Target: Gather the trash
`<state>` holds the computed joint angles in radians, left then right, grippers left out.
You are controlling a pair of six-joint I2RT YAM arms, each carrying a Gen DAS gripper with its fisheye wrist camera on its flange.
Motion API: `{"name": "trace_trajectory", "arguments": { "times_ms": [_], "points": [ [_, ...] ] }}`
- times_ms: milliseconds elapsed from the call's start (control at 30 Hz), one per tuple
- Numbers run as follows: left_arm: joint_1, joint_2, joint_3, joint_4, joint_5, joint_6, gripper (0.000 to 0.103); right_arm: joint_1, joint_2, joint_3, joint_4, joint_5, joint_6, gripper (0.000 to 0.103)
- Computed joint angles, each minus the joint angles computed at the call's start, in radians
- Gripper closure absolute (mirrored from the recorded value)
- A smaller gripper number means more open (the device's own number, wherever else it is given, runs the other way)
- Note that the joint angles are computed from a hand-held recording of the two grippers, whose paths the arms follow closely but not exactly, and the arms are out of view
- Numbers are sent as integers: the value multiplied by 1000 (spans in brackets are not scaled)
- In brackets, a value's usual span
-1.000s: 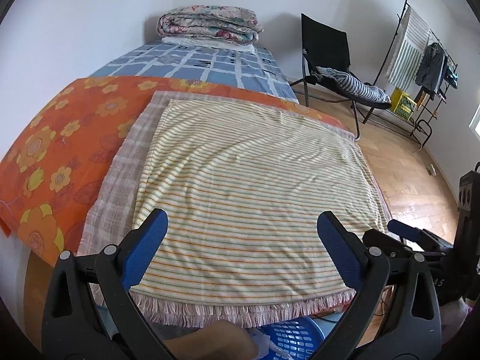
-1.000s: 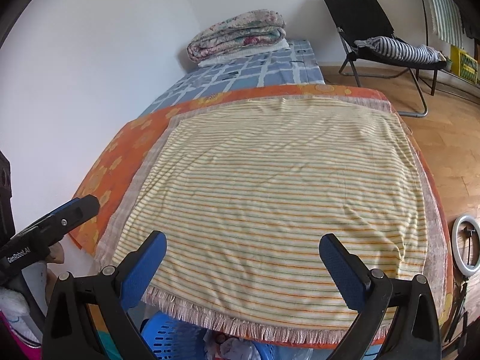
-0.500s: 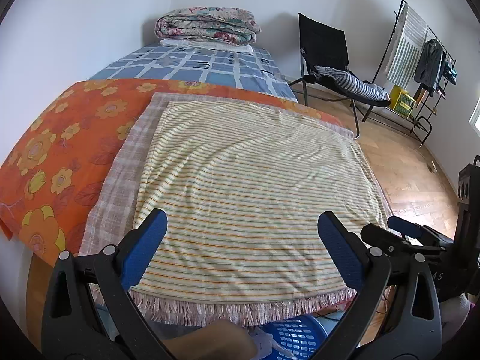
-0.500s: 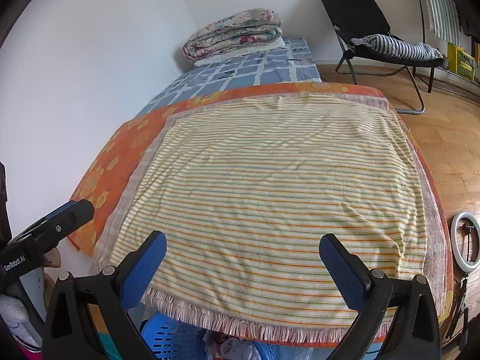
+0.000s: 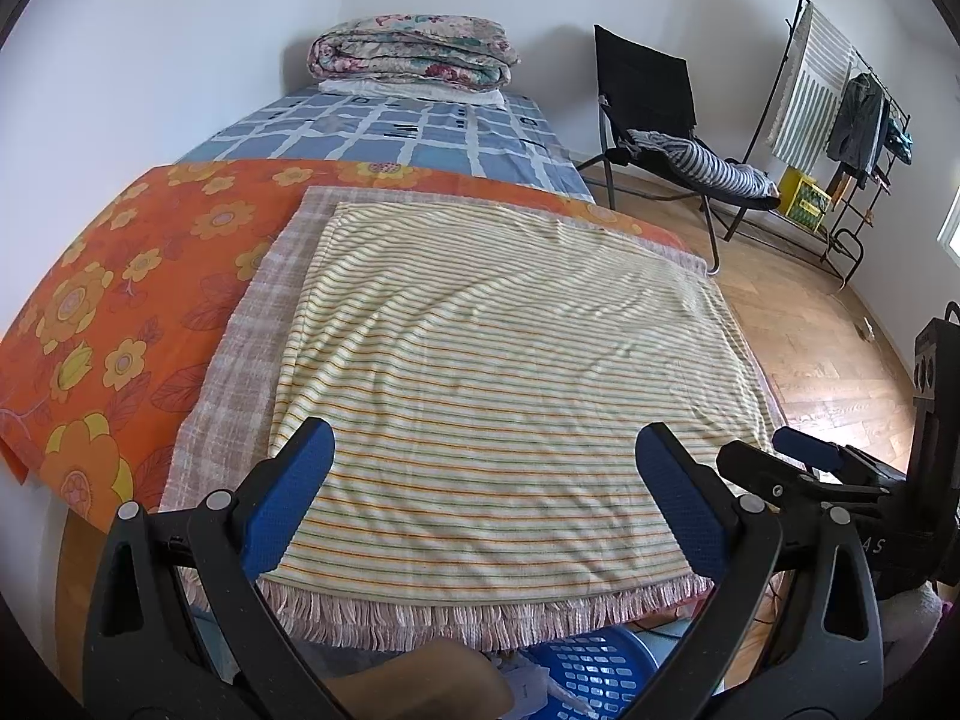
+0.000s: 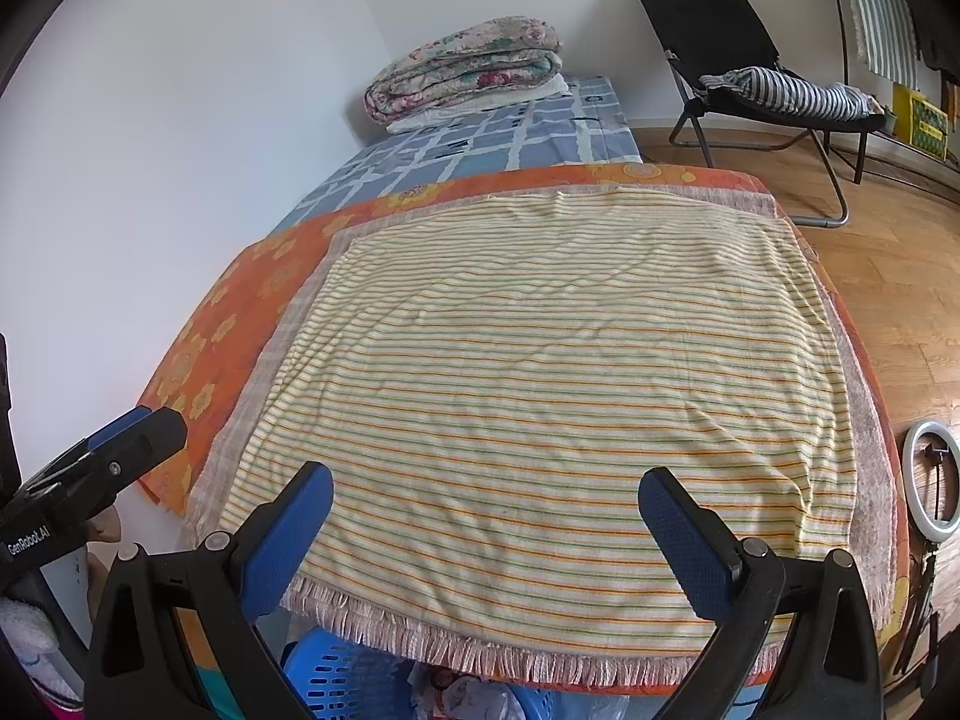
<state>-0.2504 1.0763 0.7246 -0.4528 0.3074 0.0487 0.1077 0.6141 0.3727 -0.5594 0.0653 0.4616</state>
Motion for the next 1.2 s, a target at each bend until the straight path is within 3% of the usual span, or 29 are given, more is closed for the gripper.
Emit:
{"name": "trace_trajectory", "arguments": {
  "times_ms": [1200],
  "points": [
    [-12, -10, -3, -6, -8, 2, 1, 3, 9, -10, 7, -5, 23, 0]
  ]
}}
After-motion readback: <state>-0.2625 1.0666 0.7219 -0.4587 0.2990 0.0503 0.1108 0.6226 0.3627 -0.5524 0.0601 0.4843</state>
